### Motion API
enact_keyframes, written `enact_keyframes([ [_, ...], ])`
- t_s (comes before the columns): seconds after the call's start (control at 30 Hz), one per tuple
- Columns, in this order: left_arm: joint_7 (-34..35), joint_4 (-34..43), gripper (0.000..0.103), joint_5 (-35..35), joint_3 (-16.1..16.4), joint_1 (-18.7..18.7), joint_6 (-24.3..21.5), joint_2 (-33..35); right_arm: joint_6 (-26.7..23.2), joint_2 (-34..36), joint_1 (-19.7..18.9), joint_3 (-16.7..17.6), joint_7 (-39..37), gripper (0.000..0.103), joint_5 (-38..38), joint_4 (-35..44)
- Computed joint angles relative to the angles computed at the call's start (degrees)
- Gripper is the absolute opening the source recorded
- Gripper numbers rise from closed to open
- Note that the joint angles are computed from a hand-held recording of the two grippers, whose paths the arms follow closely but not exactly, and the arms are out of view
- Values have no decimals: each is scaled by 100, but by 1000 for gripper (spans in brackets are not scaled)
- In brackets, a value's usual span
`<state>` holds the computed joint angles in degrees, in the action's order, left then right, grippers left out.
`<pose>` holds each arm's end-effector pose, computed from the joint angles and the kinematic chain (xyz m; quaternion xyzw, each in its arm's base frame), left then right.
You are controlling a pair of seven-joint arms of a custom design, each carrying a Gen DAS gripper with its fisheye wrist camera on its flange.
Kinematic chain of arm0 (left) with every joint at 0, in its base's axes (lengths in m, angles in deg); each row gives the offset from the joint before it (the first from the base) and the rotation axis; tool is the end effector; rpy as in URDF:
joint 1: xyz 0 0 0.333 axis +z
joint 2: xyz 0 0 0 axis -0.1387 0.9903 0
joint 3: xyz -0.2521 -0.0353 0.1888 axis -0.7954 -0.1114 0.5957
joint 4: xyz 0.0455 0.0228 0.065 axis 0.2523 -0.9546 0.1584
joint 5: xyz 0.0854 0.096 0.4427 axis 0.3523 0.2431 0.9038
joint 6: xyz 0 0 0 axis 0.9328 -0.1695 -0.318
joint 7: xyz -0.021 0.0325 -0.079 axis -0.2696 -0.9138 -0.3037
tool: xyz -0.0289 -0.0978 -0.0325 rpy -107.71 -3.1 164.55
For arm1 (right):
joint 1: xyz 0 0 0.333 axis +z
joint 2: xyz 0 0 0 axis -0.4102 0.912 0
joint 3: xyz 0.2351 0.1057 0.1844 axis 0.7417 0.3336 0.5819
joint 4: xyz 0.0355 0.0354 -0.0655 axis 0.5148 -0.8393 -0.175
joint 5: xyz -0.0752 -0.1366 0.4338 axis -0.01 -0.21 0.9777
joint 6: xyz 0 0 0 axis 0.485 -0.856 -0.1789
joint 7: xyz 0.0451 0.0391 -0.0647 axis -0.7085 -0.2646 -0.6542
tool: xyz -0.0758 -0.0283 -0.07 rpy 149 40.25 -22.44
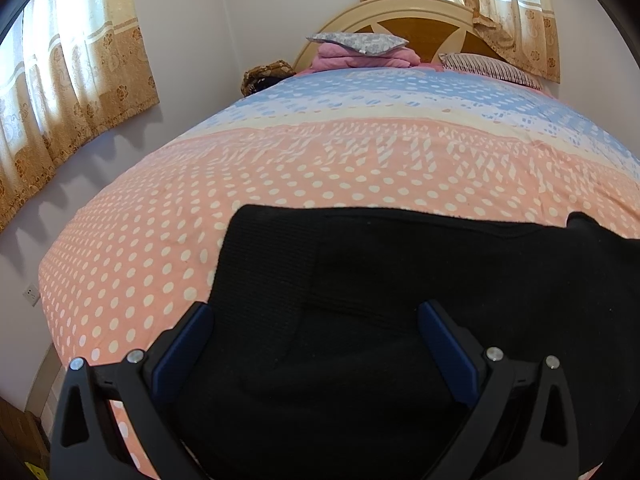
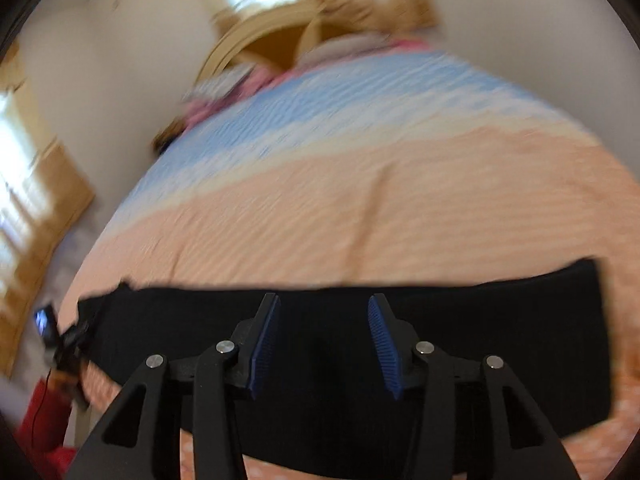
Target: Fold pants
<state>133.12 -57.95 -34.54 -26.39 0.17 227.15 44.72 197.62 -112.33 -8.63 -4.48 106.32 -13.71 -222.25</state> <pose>0.5707 -0.1149 0.4367 -0.5831 0.6995 -0.2628 0.3187 0.3422 0.1474 0.5126 -0.4664 0.8055 -0.1929 0.3104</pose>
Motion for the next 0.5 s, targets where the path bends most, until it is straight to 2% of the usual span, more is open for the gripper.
enact_keyframes([
  [0.07,-41,-7,103,46,-14,24,34,-2,27,663,124,-18,-215,48,27,302],
  [0.1,-65,-7,103,74,-24,38,44,0,-176,997,97,35,-243,48,22,506],
  [0.17,-82,-12,103,91,-27,48,61,-3,-411,1503,-78,214,-30,47,-100,832],
  [0.23,-156,-17,103,162,-59,85,74,-12,-434,1763,-267,309,216,47,-357,1009],
  [0.33,-256,-27,103,260,-94,134,114,-19,-99,1788,-398,202,643,46,-483,901],
  [0.43,-261,-33,103,259,-96,130,98,-32,321,1514,-641,383,1117,46,-898,671],
  [0.47,-218,-33,103,208,-76,104,87,-33,527,1386,-745,508,1200,46,-827,564],
  [0.5,-172,-32,103,154,-57,80,82,-30,696,1058,-657,433,1528,47,-972,368],
])
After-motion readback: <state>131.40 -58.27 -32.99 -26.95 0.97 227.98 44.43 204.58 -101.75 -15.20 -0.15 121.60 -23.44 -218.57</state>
